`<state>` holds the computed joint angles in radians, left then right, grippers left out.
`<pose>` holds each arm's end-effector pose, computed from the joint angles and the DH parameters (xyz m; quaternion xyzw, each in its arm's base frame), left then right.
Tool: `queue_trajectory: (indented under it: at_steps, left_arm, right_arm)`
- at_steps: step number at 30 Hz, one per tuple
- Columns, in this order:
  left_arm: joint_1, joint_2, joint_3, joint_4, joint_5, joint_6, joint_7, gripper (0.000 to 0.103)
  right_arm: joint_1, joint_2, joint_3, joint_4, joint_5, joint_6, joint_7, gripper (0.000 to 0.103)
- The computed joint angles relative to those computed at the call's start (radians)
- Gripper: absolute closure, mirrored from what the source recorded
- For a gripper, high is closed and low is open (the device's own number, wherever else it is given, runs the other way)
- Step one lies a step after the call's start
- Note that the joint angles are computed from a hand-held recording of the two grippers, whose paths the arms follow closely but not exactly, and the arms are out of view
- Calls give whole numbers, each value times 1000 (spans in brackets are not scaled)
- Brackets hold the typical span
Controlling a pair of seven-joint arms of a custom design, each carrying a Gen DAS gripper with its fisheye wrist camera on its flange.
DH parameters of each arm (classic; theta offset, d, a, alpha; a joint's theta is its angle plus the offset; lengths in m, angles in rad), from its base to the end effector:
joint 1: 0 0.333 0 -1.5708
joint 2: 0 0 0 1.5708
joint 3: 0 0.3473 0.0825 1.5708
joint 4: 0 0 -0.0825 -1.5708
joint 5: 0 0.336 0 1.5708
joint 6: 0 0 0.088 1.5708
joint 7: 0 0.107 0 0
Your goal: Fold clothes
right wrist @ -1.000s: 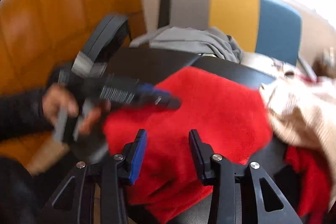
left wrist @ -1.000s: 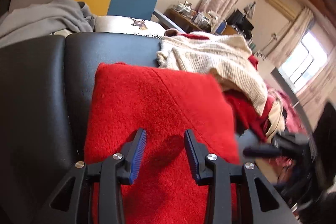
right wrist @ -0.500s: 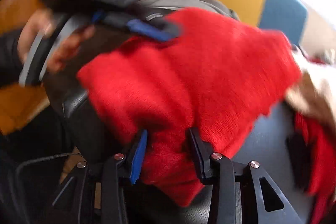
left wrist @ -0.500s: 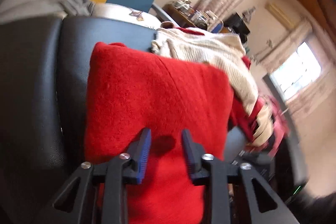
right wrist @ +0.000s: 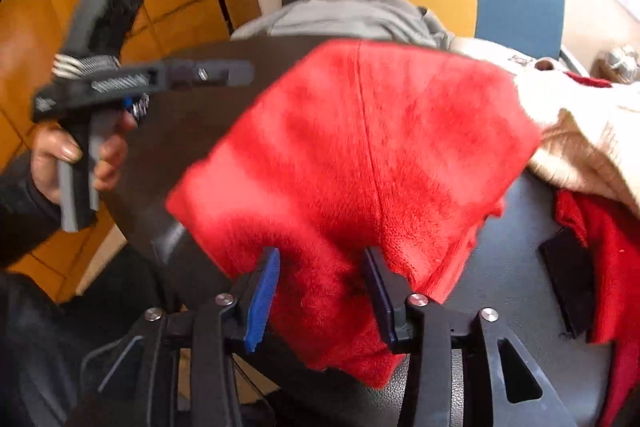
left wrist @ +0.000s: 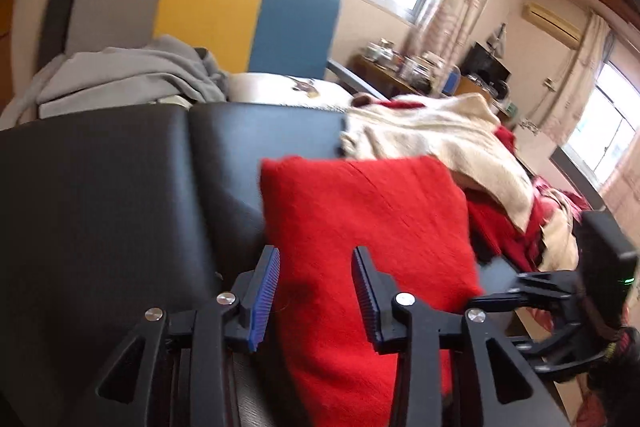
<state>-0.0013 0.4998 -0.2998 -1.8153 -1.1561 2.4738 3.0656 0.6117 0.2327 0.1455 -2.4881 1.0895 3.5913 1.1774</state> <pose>0.6230 -0.1646 0.3500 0.3233 -0.8400 0.4348 0.0285 0.4047 0.2260 0.3470 -0.6474 0.6755 -0.1958 0.2936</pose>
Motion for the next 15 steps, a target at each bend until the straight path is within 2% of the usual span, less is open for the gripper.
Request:
queue_trajectory:
  at_steps: [2, 4, 8, 11, 15]
  left_arm:
    - [-7, 21, -3, 44, 10, -13, -20, 65]
    - [-25, 32, -12, 71, 28, -5, -15, 65]
    - [-56, 53, -25, 104, 70, 7, -17, 65]
    - [-84, 86, -20, 140, 129, 7, -58, 65]
    - [-154, 159, 23, 214, 289, 12, -242, 65]
  right_arm:
    - [18, 10, -15, 36, 28, 50, -32, 51]
    - [36, 39, -42, 109, 136, 70, -132, 40]
    - [21, 77, -28, 172, 267, 76, -216, 40]
    - [-38, 84, -7, 140, 164, 70, -113, 40]
    - [-82, 99, -6, 104, 64, 46, -19, 39]
